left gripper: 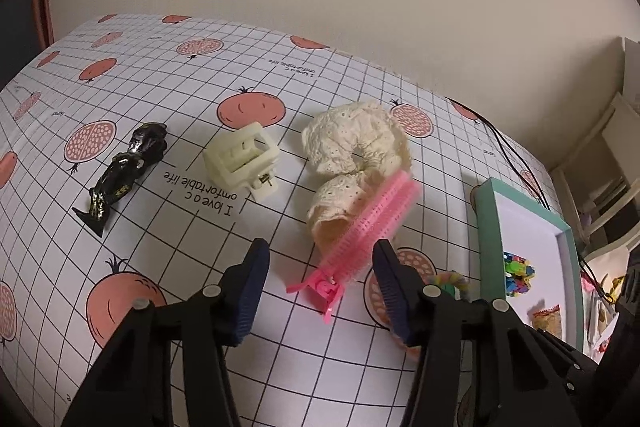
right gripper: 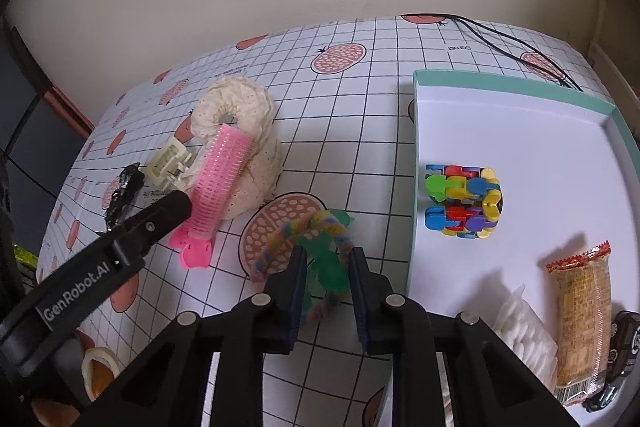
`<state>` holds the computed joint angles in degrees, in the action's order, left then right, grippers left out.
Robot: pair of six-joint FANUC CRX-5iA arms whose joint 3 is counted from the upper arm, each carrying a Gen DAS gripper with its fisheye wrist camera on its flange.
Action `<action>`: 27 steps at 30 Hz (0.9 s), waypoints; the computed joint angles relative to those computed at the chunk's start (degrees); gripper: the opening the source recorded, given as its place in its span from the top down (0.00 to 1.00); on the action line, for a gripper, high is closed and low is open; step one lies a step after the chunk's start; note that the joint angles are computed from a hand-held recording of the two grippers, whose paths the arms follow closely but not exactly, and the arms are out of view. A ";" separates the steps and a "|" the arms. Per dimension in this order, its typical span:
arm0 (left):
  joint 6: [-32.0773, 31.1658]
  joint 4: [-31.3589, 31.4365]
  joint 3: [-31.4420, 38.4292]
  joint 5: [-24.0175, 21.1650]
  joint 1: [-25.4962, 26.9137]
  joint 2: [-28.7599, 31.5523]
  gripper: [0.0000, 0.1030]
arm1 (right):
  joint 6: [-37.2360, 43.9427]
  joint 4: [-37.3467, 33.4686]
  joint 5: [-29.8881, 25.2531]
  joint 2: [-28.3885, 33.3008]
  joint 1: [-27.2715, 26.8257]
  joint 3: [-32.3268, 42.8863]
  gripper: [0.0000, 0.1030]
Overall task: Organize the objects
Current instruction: 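Grasp the green plastic figure with the right gripper while the left grasps the rainbow rope ring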
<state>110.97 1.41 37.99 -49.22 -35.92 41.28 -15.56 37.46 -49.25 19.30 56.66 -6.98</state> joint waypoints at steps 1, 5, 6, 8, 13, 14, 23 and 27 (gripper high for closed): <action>-0.50 0.41 -0.13 0.11 -0.02 -0.04 0.47 | -0.97 0.57 1.25 -0.56 -0.10 -0.89 0.84; -1.99 1.18 -0.42 0.17 -0.29 -0.21 0.51 | -1.19 0.52 1.83 -0.96 -0.03 -1.34 0.84; -2.58 1.42 -0.34 0.06 -0.37 -0.13 0.51 | -1.85 0.93 2.17 -1.20 -0.03 -1.74 0.84; -4.10 2.49 -0.61 0.18 -0.39 -0.10 0.52 | -3.72 2.29 3.07 -1.88 -0.07 -2.90 0.84; -6.72 4.31 -1.31 0.28 -0.45 -0.22 0.53 | -7.34 4.77 5.64 -3.40 -0.16 -5.35 0.84; -6.85 4.34 -1.25 0.15 -0.52 -0.21 0.53 | -7.87 4.97 6.30 -3.73 -0.22 -5.85 0.84; -11.24 7.71 -0.38 -1.65 -0.86 0.90 0.53 | -6.42 2.00 6.89 -4.74 -0.26 -6.34 0.84; -12.02 6.54 1.66 -3.59 -1.53 1.85 0.58 | -8.00 2.80 7.07 -5.46 -0.21 -7.44 0.84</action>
